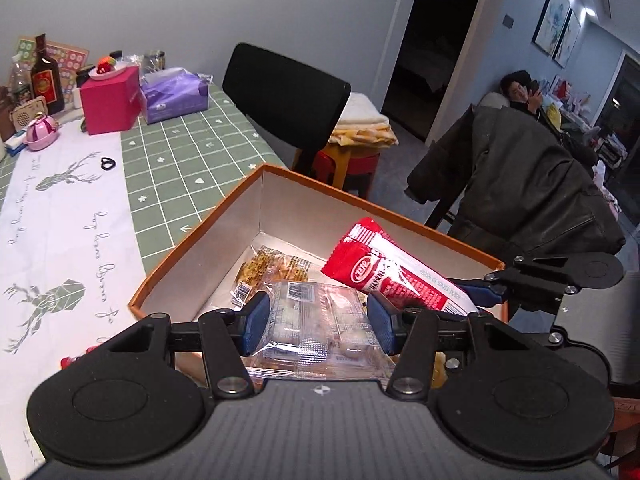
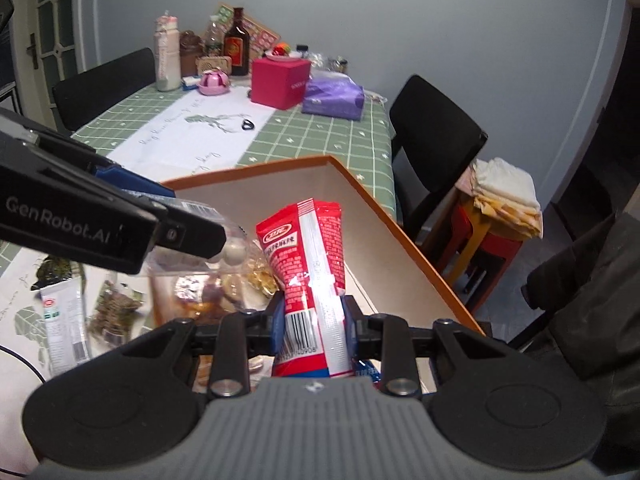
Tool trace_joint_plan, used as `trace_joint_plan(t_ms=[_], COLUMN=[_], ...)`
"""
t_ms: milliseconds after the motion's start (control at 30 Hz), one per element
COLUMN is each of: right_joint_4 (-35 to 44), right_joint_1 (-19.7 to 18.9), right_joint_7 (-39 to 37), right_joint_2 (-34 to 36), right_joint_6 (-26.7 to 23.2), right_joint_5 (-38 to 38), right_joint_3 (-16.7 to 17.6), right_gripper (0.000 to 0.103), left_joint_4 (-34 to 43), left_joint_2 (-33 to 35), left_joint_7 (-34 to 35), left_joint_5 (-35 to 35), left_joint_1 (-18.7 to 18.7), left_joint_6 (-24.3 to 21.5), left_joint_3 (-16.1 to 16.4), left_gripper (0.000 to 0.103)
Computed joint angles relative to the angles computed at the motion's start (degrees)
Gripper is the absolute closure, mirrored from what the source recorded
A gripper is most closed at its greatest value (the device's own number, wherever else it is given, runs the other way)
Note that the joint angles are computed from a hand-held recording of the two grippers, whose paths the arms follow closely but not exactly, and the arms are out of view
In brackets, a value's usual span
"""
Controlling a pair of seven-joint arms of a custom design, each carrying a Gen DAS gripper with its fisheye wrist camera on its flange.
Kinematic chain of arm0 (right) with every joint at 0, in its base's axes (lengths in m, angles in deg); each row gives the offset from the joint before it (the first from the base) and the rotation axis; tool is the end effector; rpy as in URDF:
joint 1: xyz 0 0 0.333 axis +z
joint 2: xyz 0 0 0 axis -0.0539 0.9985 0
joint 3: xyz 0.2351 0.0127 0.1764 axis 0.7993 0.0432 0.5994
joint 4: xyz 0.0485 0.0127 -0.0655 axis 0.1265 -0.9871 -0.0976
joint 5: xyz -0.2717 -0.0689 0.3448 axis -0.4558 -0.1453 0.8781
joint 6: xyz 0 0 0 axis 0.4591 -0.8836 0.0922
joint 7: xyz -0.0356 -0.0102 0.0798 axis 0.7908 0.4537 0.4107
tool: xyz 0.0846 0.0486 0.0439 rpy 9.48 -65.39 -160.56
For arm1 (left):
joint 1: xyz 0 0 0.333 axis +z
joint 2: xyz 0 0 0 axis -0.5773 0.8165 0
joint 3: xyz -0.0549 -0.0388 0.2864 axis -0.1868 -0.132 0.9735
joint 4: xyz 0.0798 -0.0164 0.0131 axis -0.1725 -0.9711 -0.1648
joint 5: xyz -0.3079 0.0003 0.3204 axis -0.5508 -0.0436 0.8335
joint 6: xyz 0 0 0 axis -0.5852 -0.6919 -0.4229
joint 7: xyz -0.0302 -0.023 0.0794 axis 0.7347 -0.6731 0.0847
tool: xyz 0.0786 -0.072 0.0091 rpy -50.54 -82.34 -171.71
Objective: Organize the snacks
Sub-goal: 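Carry both packs into the orange box and open both tools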
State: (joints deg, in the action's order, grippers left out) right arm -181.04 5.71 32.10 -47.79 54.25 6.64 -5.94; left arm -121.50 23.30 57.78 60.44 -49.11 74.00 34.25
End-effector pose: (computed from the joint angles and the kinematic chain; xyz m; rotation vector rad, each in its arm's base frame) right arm 0.6759 0.1173 0.5450 -2.3105 0.8604 -0.5061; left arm 0.6381 -0.3044 0.5183 -1.9639 1.6895 -0.8237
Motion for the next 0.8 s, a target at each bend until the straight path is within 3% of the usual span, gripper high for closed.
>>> trace_joint_plan(t_ms=[300, 667, 800], right_joint_4=[9.5, 14.3, 13.8], right_joint_1=[0.8, 1.8, 2.0], right_joint_7=[9.0, 13.5, 13.6], right_joint_2=[9.3, 14.0, 13.8], right_joint_6=[-6.0, -8.2, -7.2], right_joint_5=[-8.0, -14.0, -15.0], right_joint_3=[-0.7, -1.2, -1.3], right_gripper=[0.075, 0.071, 0.066], left_joint_4=[5.7, 8.5, 7.7], left_joint_2=[7.4, 11.1, 10.9], left_joint_7=[5.3, 7.6, 8.1], left_joint_5=[-5.6, -6.6, -8.5], left_joint_1=[1.4, 1.3, 2.3], left_joint_6=[-3.2, -1.6, 1.7], left_joint_3=[-0.2, 0.3, -0.2], left_gripper=[0.042, 0.041, 0.026])
